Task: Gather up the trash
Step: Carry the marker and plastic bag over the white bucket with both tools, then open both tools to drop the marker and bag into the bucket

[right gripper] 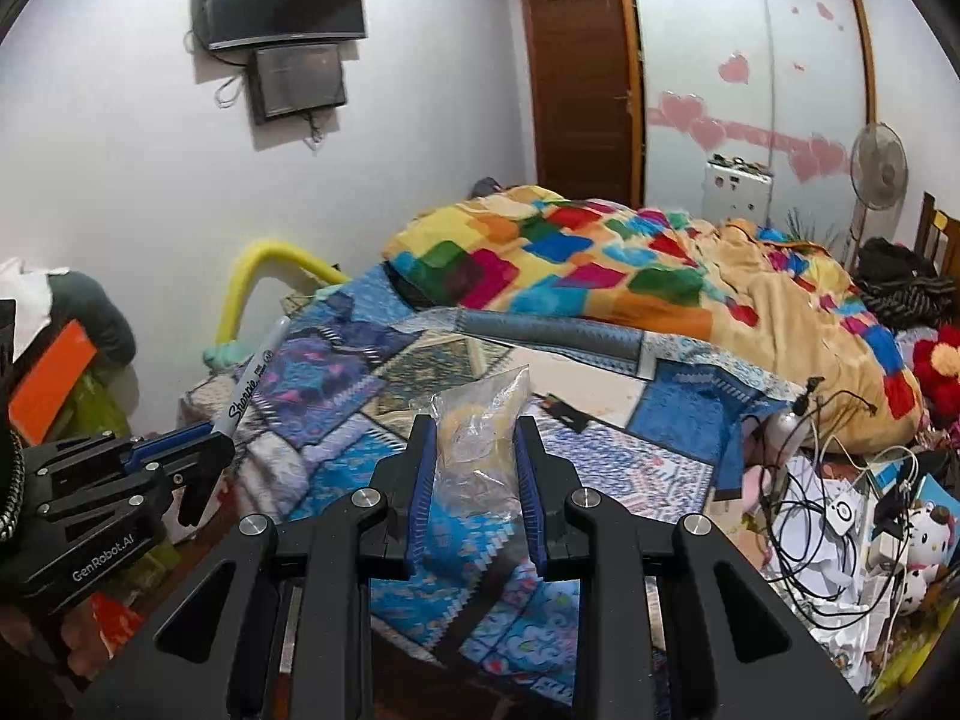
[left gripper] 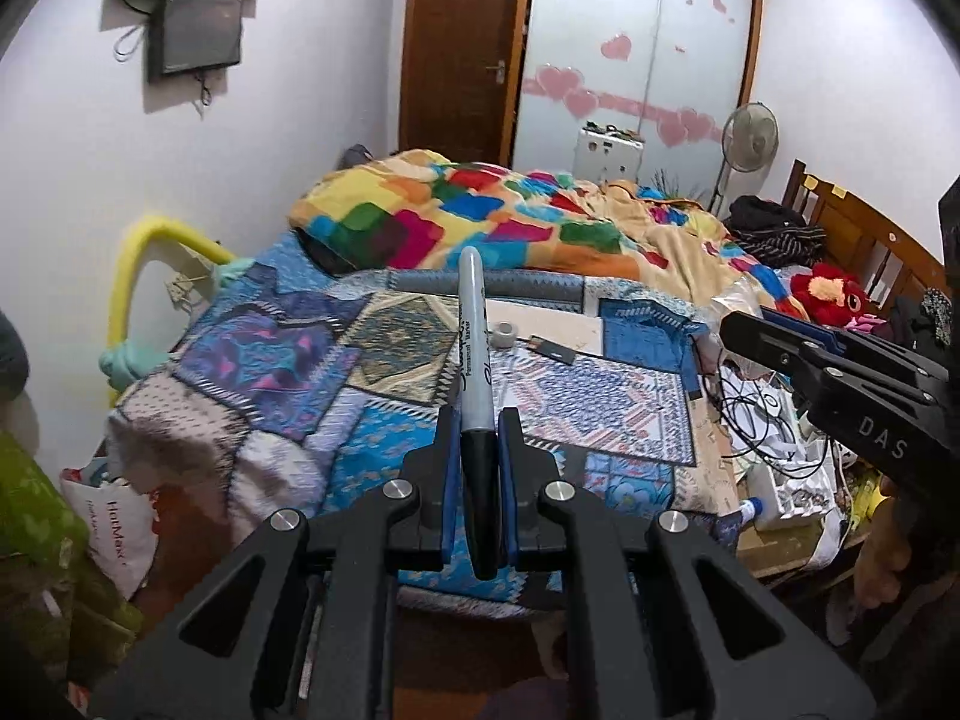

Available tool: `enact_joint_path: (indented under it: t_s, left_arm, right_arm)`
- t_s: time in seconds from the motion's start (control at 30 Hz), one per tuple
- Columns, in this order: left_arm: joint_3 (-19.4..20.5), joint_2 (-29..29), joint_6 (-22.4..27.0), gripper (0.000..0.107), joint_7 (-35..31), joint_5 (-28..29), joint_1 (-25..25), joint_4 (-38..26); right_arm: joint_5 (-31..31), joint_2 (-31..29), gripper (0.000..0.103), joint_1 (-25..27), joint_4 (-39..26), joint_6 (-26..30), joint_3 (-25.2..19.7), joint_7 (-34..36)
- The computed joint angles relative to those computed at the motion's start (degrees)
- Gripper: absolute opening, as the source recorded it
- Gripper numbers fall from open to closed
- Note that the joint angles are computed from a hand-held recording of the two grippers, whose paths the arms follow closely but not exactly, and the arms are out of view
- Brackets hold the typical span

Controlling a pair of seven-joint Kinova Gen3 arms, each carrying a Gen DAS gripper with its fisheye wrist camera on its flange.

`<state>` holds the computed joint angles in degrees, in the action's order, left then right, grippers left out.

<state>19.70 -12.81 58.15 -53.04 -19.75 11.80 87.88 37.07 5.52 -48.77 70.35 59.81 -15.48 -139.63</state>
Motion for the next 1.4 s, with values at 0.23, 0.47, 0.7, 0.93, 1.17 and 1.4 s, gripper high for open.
enact_joint_path:
  t_s: [0.23, 0.47, 0.7, 0.93, 1.17, 1.4]
  left_arm:
    - [-4.0, -8.5, 1.2, 0.011, -4.2, 4.7, -2.3, 5.5]
    - [-8.1, -16.0, 3.4, 0.011, -9.6, 9.2, -6.2, 10.6]
    - [-13.9, -21.5, 5.3, 0.011, -15.7, 13.8, -9.6, 16.3]
    - [-16.0, -24.6, 5.9, 0.011, -19.1, 15.1, -14.2, 22.9]
    - [-20.2, -24.6, 4.6, 0.011, -20.9, 17.4, -15.8, 31.2]
    - [-24.7, -21.9, 2.6, 0.011, -23.7, 19.5, -17.0, 35.9]
  right_arm:
    - [1.9, 1.6, 0.024, -5.0, -2.4, 1.6, -1.6, -1.1]
    - [1.8, 4.6, 0.024, -10.4, -5.5, 2.5, -1.0, -0.1]
    - [-0.9, 9.0, 0.024, -15.0, -9.5, 2.9, 0.7, 2.3]
    - [-7.2, 15.0, 0.024, -18.1, -15.0, 4.4, 3.1, 7.6]
    - [-16.8, 23.1, 0.024, -18.5, -23.2, 8.3, 4.7, 14.4]
    - [-24.6, 31.7, 0.024, -18.8, -33.3, 14.7, 7.0, 20.6]
